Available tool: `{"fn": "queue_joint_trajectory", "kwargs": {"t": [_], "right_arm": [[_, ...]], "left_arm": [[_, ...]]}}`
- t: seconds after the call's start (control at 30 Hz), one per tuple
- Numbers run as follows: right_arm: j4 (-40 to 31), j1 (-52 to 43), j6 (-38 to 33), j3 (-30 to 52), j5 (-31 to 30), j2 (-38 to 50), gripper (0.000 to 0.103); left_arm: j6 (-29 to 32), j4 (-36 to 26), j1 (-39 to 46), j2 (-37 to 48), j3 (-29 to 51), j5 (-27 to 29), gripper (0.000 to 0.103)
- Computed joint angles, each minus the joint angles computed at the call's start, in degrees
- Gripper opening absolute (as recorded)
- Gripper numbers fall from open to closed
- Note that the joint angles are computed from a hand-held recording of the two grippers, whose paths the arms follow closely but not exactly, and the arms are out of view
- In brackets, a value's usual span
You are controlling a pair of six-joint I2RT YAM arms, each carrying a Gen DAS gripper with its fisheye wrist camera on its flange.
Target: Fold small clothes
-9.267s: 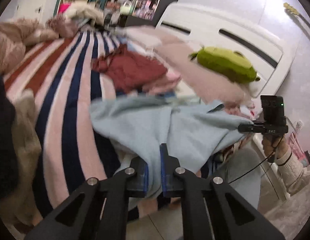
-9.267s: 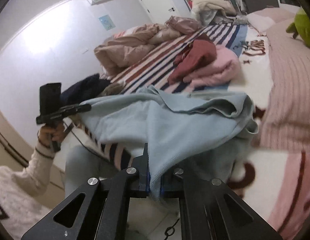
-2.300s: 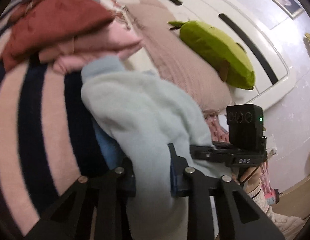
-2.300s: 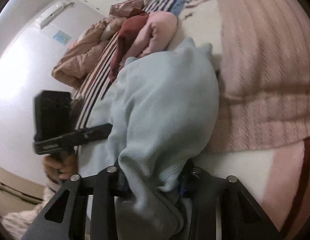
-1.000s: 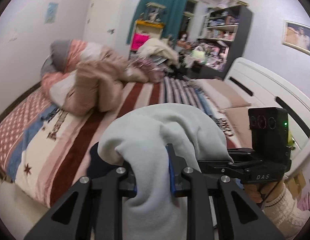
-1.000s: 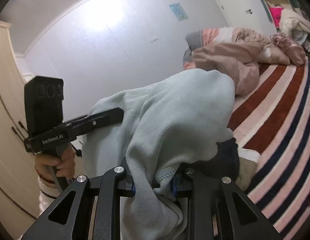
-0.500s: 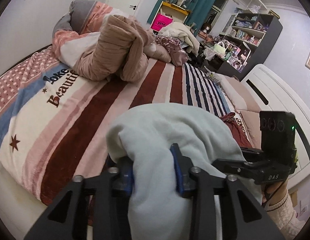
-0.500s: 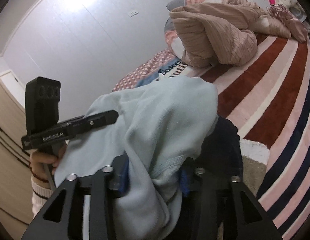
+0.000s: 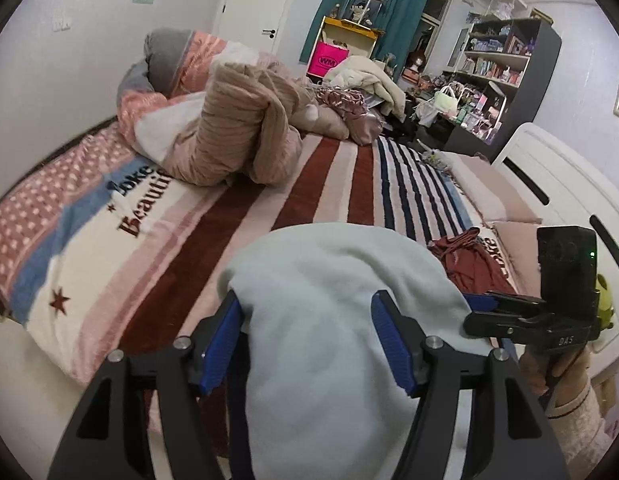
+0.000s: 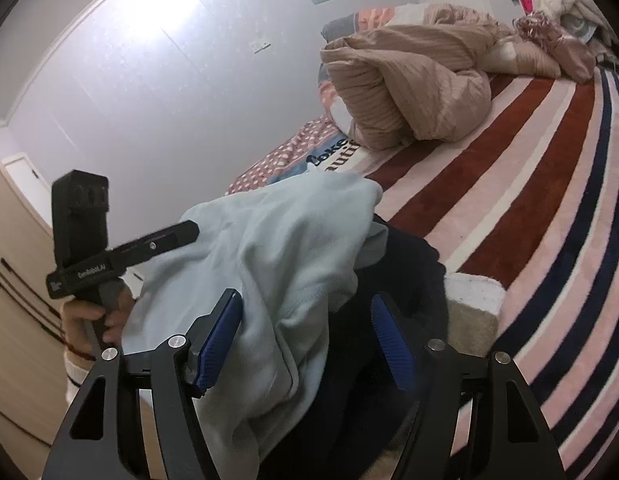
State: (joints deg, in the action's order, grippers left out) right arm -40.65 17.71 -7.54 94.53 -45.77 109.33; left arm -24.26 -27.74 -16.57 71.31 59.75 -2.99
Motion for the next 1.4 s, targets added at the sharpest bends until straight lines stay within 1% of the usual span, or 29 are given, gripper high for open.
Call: {"fn": "queue_joint_trajectory", "kwargs": {"t": [0.1, 0.17, 0.27, 0.37, 0.5, 0.53, 0.6, 0.63, 0.8, 0.87, 0.9, 0.93, 1.0, 1.03, 1.1, 1.17, 1.2, 1.23, 1.27, 1.33, 1.37, 1.4], "right_arm": [[0.0, -1.6, -1.0, -3.2, -1.1, -2.9, 0.064], [0.0, -2.8, -1.6, -5.2, -2.1, -4.6, 0.064], [-0.3, -5.0, -3.2, -8.4, -3.3, -7.5, 0.064], [-1.9, -8.7, -6.6, -12.5, -5.1, -11.3, 0.064], [-3.6, -14.6, -12.1, -18.3, -6.7, -16.3, 0.064], [-4.6, -16.9, -14.4, -20.1, -7.3, -17.8, 0.064], [-6.1, -20.8, -18.4, -22.9, -8.0, -20.2, 0.064], [-7.3, -23.9, -21.6, -24.9, -8.3, -22.0, 0.064], [-11.9, -37.3, -34.6, -31.4, -8.4, -28.3, 0.065], [-13.7, -43.1, -39.7, -33.3, -9.3, -30.1, 0.065], [-14.4, -46.3, -42.1, -34.2, -9.9, -31.1, 0.065], [-15.6, -51.0, -46.1, -35.4, -10.9, -32.4, 0.065], [-15.8, -56.7, -50.4, -37.2, -12.1, -34.3, 0.067], [-15.6, -60.7, -53.1, -38.4, -13.2, -35.7, 0.072], [-16.5, -66.6, -57.9, -39.6, -15.5, -36.8, 0.078], [-17.9, -72.8, -63.3, -40.3, -18.6, -37.3, 0.091], [-18.4, -75.0, -65.2, -40.5, -20.1, -37.4, 0.094], [-19.4, -77.1, -67.3, -40.3, -21.4, -37.0, 0.100], [-19.6, -79.5, -68.9, -40.6, -22.9, -37.1, 0.103], [-20.3, -82.6, -71.7, -40.4, -24.7, -36.4, 0.103], [-20.3, -83.8, -72.5, -40.2, -25.2, -36.1, 0.103], [-18.7, -84.4, -71.4, -40.7, -25.4, -36.5, 0.103]], "left_arm": [[-1.2, -2.7, -3.3, -1.0, 1.5, -3.8, 0.066], [-2.0, -4.6, -6.0, -1.6, 2.7, -7.6, 0.067], [-4.7, -8.0, -10.9, -2.3, 5.1, -14.3, 0.068], [-7.5, -9.9, -17.5, -2.1, 7.4, -19.3, 0.069], [-11.0, -12.5, -28.5, 3.0, 12.5, -28.6, 0.072], [-11.9, -12.9, -31.7, 5.4, 14.3, -31.3, 0.073], [-13.4, -12.8, -36.1, 9.4, 17.1, -35.0, 0.074], [-13.8, -12.4, -37.7, 10.9, 18.1, -36.2, 0.075], [-13.9, -7.8, -47.2, 21.9, 25.5, -45.3, 0.081], [-12.3, -3.3, -51.0, 26.5, 28.0, -49.5, 0.084], [-10.9, -0.3, -52.5, 28.3, 28.6, -51.3, 0.089], [-9.5, 2.6, -54.1, 30.4, 29.6, -53.7, 0.095], [-6.1, 8.6, -57.0, 34.9, 31.8, -58.8, 0.102], [-3.0, 13.5, -58.5, 37.5, 32.8, -61.4, 0.102], [1.5, 19.4, -60.1, 42.2, 35.7, -63.9, 0.102], [1.7, 20.3, -60.7, 45.9, 39.1, -65.6, 0.102], [1.1, 19.9, -61.0, 47.5, 41.0, -65.9, 0.102], [0.3, 19.8, -61.0, 48.8, 42.4, -65.5, 0.102], [-0.4, 19.8, -61.0, 49.9, 43.4, -64.4, 0.102], [-0.9, 19.9, -61.0, 52.1, 45.8, -63.0, 0.102], [-0.8, 19.9, -60.9, 52.8, 46.5, -62.7, 0.102], [-0.7, 19.4, -60.9, 53.6, 47.5, -62.5, 0.102]]}}
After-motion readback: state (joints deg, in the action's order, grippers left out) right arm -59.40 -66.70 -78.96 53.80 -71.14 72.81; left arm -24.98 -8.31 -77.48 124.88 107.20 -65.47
